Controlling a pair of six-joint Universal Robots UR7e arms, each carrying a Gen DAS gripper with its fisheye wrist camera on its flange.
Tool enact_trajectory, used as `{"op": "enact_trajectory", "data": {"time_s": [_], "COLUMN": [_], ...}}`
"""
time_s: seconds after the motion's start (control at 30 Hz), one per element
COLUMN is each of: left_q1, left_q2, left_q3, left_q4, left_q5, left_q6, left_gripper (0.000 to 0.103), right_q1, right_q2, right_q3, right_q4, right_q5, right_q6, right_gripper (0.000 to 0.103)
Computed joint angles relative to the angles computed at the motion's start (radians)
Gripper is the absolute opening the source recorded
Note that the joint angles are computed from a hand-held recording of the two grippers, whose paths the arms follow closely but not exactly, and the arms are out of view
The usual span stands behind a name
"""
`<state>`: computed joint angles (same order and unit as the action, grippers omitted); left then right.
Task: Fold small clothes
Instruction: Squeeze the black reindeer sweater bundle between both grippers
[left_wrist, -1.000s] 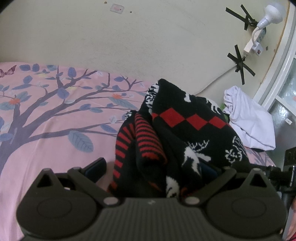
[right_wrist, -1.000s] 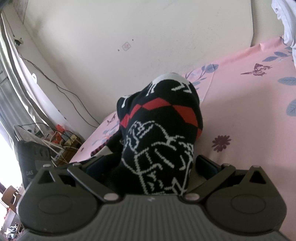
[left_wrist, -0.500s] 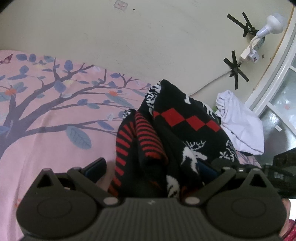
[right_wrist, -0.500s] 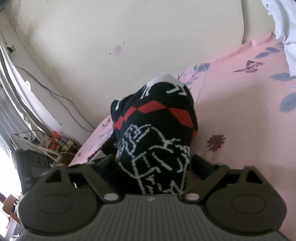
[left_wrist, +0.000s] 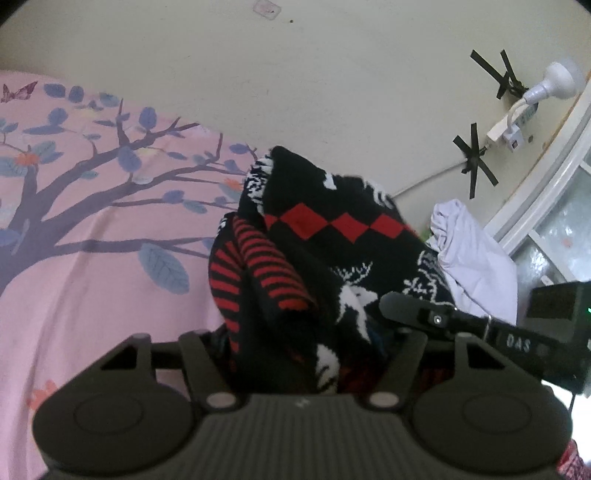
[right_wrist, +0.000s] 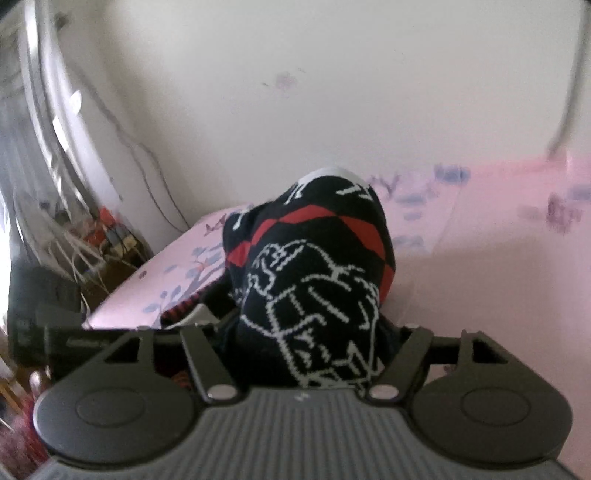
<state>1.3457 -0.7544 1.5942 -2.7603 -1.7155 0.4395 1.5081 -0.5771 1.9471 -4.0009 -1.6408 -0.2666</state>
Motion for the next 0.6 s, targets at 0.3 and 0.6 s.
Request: {"op": "enact_trajectory", "data": {"time_s": [0.3, 0.6], "left_q1": [-0.011, -0.019], "left_q2": [-0.001, 0.001], "left_q3": [0.017, 0.031], "left_q4": [-0.014, -0.043], "left_q5": [0.012, 0.030], "left_q6": [0.055, 0.067], "left_gripper": [0.093, 0.078], "right_q1": [-0.033, -0.016], "right_q2": [-0.026, -0.017], "right_q3": [0.024, 0.016], "right_q4": [0.051, 0.046], "right_q5": [0.078, 0.043], "right_q6": [0.092, 0.049], "right_gripper": [0.078, 0.072]}}
